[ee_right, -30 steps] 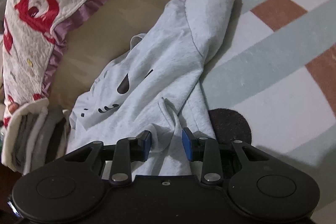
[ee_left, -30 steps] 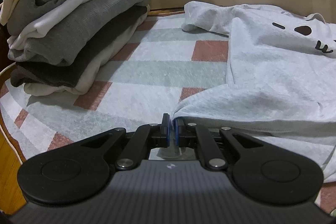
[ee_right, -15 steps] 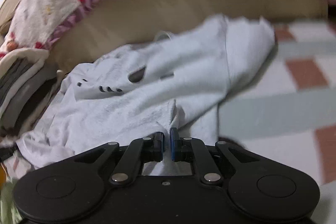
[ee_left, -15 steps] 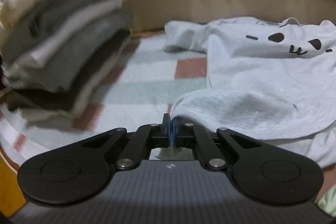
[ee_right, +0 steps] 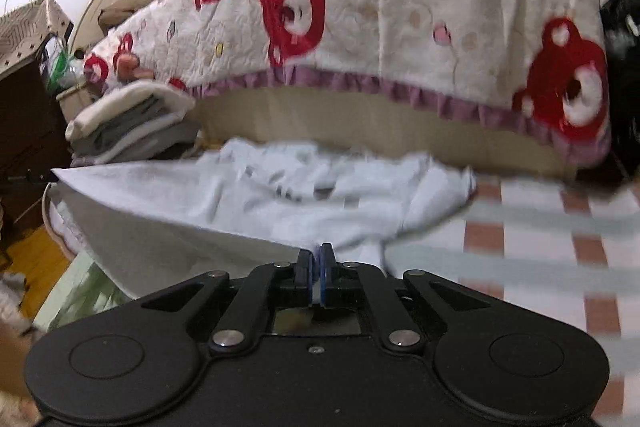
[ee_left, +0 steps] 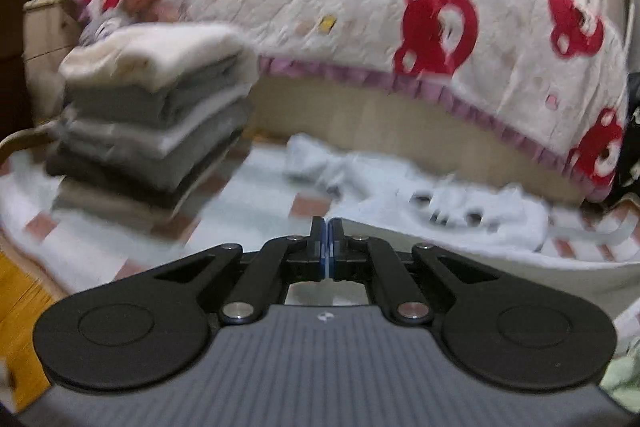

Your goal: Fold clothes

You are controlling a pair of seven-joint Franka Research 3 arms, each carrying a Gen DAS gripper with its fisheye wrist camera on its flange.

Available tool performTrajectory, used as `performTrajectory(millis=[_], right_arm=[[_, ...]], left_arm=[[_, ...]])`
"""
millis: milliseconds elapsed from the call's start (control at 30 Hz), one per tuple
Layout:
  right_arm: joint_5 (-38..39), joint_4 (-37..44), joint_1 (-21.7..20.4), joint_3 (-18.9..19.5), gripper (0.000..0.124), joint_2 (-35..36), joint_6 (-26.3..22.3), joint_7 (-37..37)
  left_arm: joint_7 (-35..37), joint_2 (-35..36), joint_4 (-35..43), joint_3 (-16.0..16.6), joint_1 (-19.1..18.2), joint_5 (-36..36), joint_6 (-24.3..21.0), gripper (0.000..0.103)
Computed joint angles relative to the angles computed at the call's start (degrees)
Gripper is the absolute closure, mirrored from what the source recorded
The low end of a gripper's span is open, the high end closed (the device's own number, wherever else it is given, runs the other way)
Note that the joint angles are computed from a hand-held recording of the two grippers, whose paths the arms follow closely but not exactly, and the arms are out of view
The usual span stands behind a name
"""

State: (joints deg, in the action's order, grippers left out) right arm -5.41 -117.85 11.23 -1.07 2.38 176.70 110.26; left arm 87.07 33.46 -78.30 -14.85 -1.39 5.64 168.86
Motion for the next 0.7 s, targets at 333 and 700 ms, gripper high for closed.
performTrajectory(millis=[333,700], right_arm=[[-12.45,-5.50,1.45,-2.50,0.119,2.12,-1.81,19.45],[-15.43,-3.78,4.99,-6.48,0.116,5.08,-2.10,24.36]], left_arm=[[-4.07,1.12,-3.93,4.55,-1.99,4.88,-7.84,0.099],[9.42,3.67,-1.39,-0.65,-0.08,-1.25,-16.04,0.071]])
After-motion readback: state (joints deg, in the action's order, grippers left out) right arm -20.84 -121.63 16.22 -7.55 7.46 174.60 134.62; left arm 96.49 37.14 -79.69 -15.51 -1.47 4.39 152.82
